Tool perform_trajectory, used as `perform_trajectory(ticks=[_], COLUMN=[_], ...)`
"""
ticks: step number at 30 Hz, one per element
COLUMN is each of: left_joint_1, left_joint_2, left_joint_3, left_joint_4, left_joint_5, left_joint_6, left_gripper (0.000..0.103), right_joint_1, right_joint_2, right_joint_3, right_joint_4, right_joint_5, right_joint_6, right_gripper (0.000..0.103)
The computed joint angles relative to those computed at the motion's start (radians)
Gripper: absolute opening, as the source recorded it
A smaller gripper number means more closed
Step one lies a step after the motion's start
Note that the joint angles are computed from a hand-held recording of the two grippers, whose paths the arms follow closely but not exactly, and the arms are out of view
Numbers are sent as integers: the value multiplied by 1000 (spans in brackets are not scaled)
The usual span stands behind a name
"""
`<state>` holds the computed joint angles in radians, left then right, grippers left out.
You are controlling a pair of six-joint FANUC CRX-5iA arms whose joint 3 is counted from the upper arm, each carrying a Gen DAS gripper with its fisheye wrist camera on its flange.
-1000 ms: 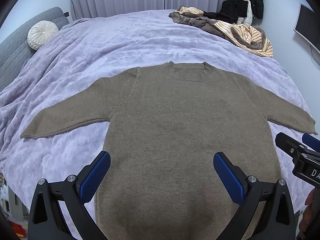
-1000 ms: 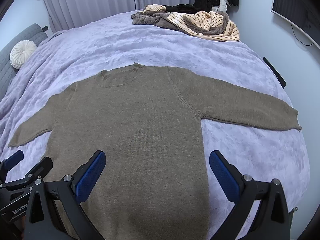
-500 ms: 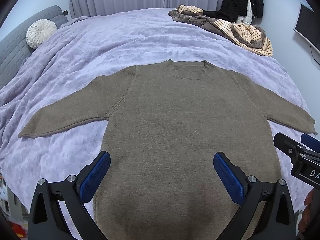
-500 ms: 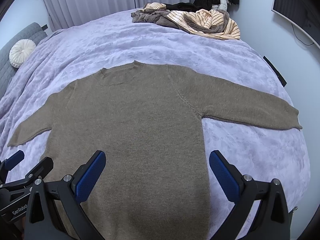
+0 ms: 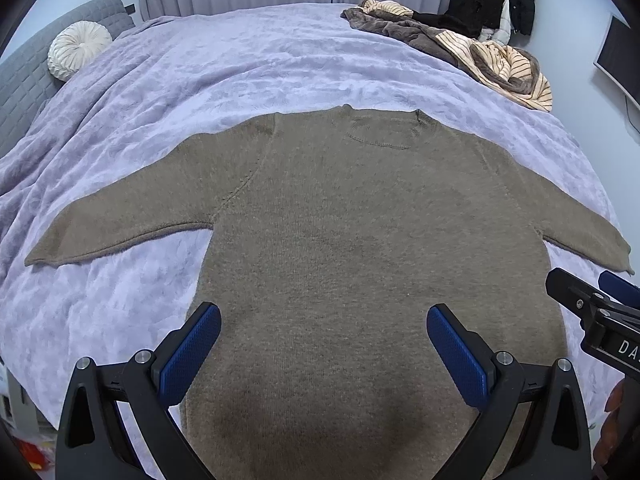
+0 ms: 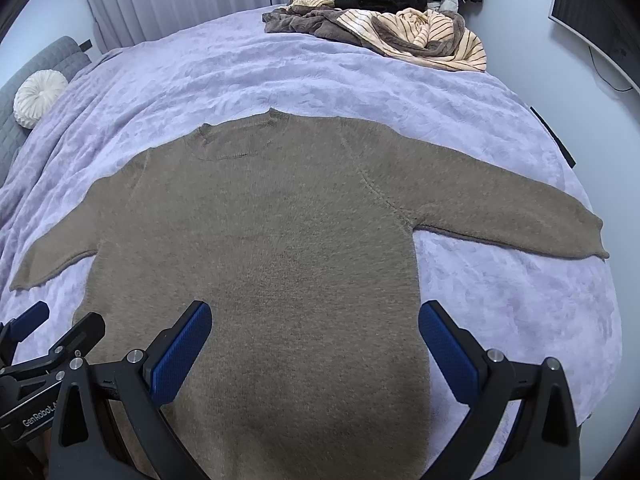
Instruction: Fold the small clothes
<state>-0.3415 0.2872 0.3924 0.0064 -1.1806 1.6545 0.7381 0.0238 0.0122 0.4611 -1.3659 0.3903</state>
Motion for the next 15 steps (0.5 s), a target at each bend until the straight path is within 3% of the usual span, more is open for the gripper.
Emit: perform_trajectory(ticks=[15], left_joint_1=[50], left_joint_2=[81], left_joint_3=[33], left_joint_4=[70], left_joint_5=[-11], left_joint_6=[-31], left_gripper=[103], right_joint_1=[-58], right_joint_2=[81], right_joint_3=[75], right_joint_4=[-94], right_joint_5=[7], right_joint_6=[64], right_gripper=[103])
